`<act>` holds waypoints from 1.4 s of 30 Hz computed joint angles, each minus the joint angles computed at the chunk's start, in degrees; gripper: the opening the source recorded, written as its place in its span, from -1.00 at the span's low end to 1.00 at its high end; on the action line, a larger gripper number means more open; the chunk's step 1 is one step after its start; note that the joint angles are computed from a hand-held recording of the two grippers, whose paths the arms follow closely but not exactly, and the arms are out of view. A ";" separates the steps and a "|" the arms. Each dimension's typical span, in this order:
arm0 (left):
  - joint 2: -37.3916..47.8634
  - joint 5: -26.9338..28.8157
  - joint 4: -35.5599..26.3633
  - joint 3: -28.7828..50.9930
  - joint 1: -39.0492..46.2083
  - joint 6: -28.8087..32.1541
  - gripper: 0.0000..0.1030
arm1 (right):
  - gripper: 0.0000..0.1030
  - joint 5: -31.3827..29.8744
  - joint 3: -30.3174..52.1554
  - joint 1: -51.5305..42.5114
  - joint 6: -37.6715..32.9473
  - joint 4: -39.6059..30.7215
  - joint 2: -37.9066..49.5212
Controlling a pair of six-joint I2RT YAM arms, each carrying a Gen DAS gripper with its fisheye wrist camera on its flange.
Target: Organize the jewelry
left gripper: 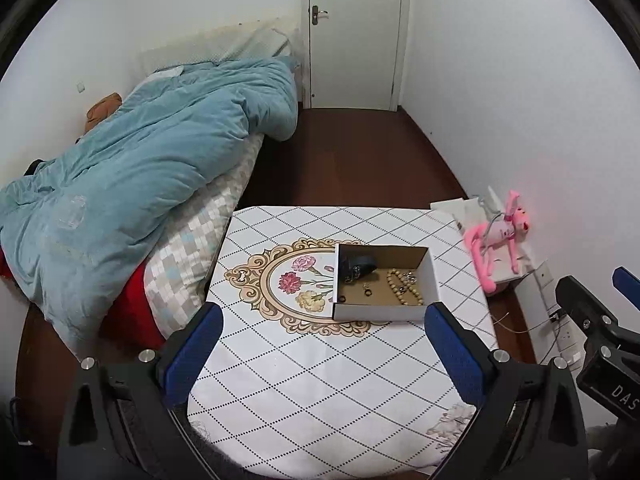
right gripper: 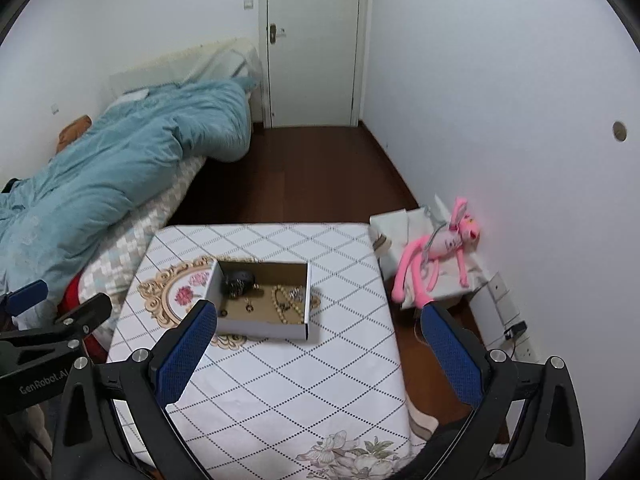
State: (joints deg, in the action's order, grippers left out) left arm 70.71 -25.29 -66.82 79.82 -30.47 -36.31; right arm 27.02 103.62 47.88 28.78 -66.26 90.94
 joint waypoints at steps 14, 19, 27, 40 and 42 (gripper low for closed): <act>-0.52 -1.44 -5.80 4.73 -3.09 -2.67 1.00 | 1.00 1.92 7.70 2.91 1.97 -7.01 -0.07; 2.41 1.58 -5.12 5.21 -0.51 -1.37 1.00 | 1.00 0.61 9.06 0.78 1.55 -7.10 2.16; 7.84 5.45 -2.01 5.33 4.46 1.31 1.00 | 1.00 -3.63 10.99 -4.23 -1.02 -6.33 8.09; 13.91 7.96 0.54 5.69 8.73 4.82 1.00 | 1.00 -7.29 13.39 -8.17 -3.94 -5.44 15.99; 14.36 8.49 0.58 5.68 8.90 4.95 1.00 | 1.00 -7.69 13.35 -8.46 -4.11 -5.35 16.31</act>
